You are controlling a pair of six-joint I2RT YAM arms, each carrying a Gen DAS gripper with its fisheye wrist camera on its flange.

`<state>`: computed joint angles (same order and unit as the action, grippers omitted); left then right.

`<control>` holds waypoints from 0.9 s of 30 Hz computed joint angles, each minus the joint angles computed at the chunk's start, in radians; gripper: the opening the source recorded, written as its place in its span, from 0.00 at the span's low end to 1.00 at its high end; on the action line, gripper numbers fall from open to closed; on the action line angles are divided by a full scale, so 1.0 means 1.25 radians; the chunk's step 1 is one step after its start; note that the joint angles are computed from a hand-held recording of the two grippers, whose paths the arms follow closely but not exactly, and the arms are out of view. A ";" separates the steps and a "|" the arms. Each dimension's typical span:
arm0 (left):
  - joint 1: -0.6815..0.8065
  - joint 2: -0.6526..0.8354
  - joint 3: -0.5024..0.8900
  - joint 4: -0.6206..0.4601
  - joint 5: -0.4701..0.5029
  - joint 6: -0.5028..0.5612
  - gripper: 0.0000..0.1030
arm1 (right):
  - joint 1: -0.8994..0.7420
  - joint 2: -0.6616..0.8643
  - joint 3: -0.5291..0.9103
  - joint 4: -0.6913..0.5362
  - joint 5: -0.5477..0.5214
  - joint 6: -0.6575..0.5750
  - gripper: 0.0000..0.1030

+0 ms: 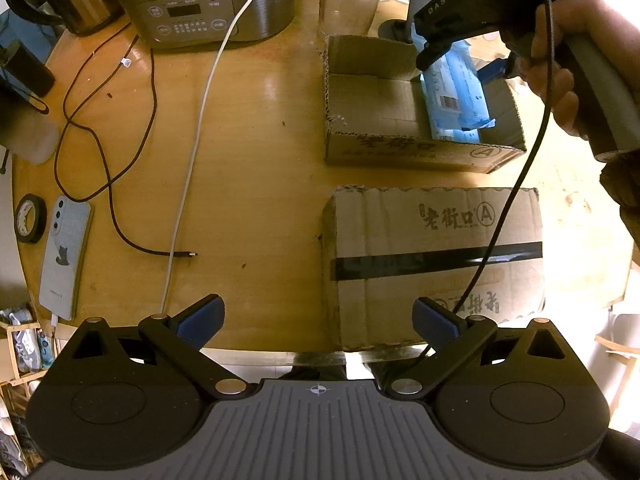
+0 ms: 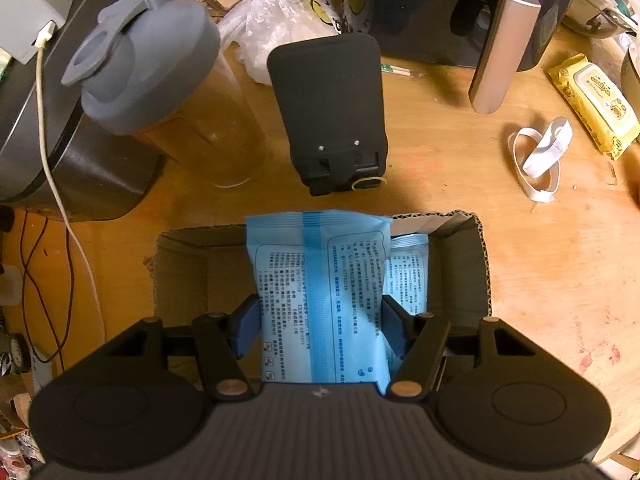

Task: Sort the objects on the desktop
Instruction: 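Lower the held blue packet with the right tool beside the first packet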

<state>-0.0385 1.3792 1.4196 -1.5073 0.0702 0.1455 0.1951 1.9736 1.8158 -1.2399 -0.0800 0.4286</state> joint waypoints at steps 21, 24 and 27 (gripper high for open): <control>0.015 -0.002 0.000 -0.003 -0.002 0.005 1.00 | 0.032 0.023 0.030 -0.001 -0.003 0.022 0.59; 0.016 -0.001 0.000 -0.003 -0.002 0.005 1.00 | 0.036 0.024 0.031 0.000 -0.002 0.026 0.59; 0.016 -0.001 0.001 -0.005 -0.002 0.005 1.00 | 0.039 0.026 0.035 0.000 -0.002 0.032 0.59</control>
